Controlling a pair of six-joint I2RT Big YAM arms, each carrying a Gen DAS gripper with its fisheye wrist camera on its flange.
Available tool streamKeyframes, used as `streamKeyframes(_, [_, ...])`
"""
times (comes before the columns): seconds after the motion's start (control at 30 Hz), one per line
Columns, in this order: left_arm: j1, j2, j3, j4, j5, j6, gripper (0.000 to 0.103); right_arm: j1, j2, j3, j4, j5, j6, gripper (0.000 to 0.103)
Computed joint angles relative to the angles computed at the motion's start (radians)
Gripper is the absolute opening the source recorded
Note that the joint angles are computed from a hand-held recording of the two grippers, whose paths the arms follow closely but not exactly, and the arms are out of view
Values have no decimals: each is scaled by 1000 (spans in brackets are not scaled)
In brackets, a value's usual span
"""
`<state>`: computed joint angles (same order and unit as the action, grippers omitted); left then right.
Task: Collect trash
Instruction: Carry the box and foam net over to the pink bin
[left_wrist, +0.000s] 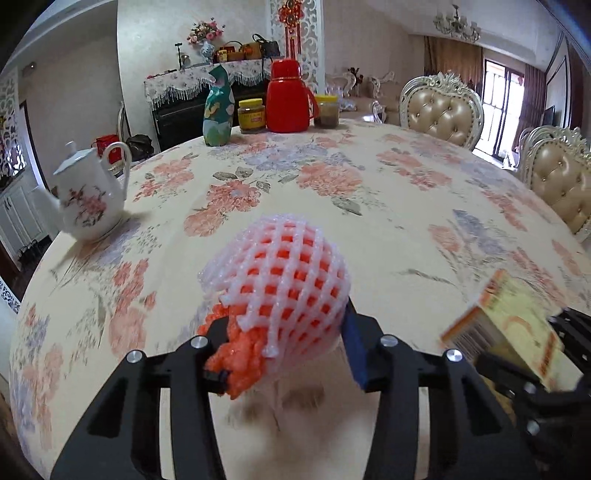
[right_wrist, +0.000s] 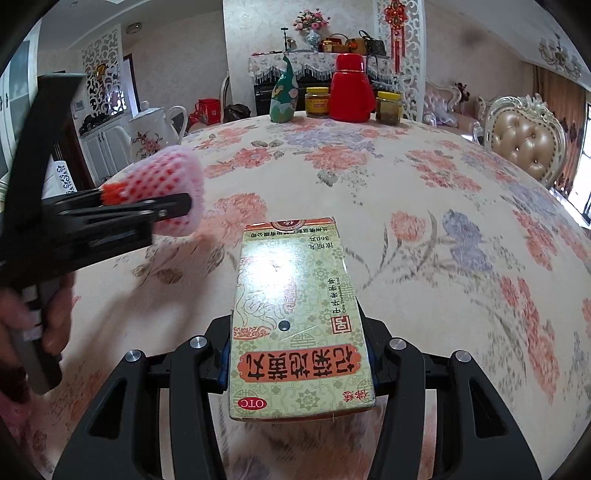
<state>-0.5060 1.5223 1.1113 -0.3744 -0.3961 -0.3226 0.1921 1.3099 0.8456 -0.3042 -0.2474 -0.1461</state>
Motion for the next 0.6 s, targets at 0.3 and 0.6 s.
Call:
streamKeyframes(0.3, [-140,-140,-153,-5,-130,-94,47,-35,-152,-107,-28,-17,-9,50])
streamKeyframes(0.6, [-281,-210,-217,-37,-215,-198,48,-96,-303,-195,-74,-50,-10,50])
